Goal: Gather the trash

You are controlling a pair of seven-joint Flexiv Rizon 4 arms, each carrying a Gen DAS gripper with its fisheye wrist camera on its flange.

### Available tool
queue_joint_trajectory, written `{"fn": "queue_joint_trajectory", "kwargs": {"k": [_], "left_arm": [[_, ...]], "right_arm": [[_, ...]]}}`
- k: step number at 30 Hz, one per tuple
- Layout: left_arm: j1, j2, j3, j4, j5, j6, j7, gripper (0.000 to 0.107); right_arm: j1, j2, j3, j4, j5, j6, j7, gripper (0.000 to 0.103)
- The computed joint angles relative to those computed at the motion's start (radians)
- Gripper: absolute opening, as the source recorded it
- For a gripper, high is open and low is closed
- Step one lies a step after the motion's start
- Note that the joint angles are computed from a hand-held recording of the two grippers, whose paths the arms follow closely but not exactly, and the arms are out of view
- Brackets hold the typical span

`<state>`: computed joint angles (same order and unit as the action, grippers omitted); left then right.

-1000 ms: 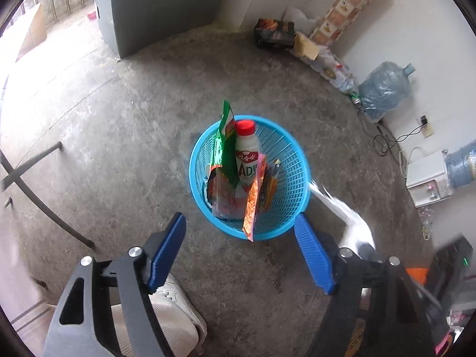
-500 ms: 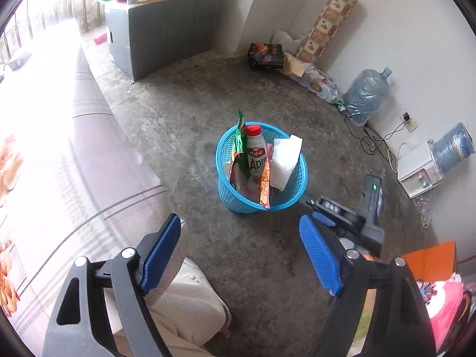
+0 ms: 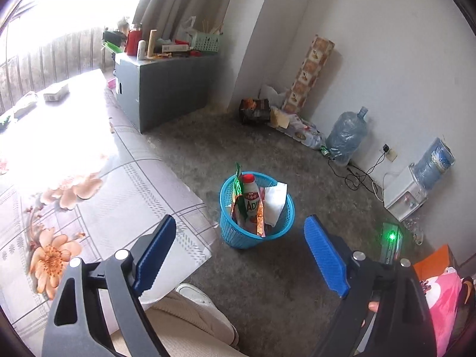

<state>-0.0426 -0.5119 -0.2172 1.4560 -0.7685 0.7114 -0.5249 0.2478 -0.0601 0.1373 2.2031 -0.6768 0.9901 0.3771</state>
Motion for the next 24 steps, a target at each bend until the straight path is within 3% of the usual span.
{"fn": "queue_joint_trajectory", "kwargs": {"k": [8, 14, 18, 24], "left_arm": [[0.055, 0.058, 0.006, 0.061, -0.131, 0.087, 0.064, 0.093], [0.092, 0.088, 0.023, 0.086, -0.245, 0.164, 0.09, 0.097], [0.109, 0.093, 0.039, 0.077, -0.272, 0.202, 0.064, 0.097], [0.132, 0.109, 0.066, 0.089, -0.277, 0.272, 0.022, 0.097]], "right_arm": [[0.049, -0.045, -0.004, -0.176, -0.108, -0.119, -0.106, 0.077], [0.12, -0.083, -0.009, -0.326, -0.285, -0.263, -0.169, 0.093], [0.178, -0.126, -0.01, -0.429, -0.374, -0.353, -0.222, 0.095], [0.227, -0.188, -0.024, -0.547, -0.372, -0.332, -0.324, 0.095]]}}
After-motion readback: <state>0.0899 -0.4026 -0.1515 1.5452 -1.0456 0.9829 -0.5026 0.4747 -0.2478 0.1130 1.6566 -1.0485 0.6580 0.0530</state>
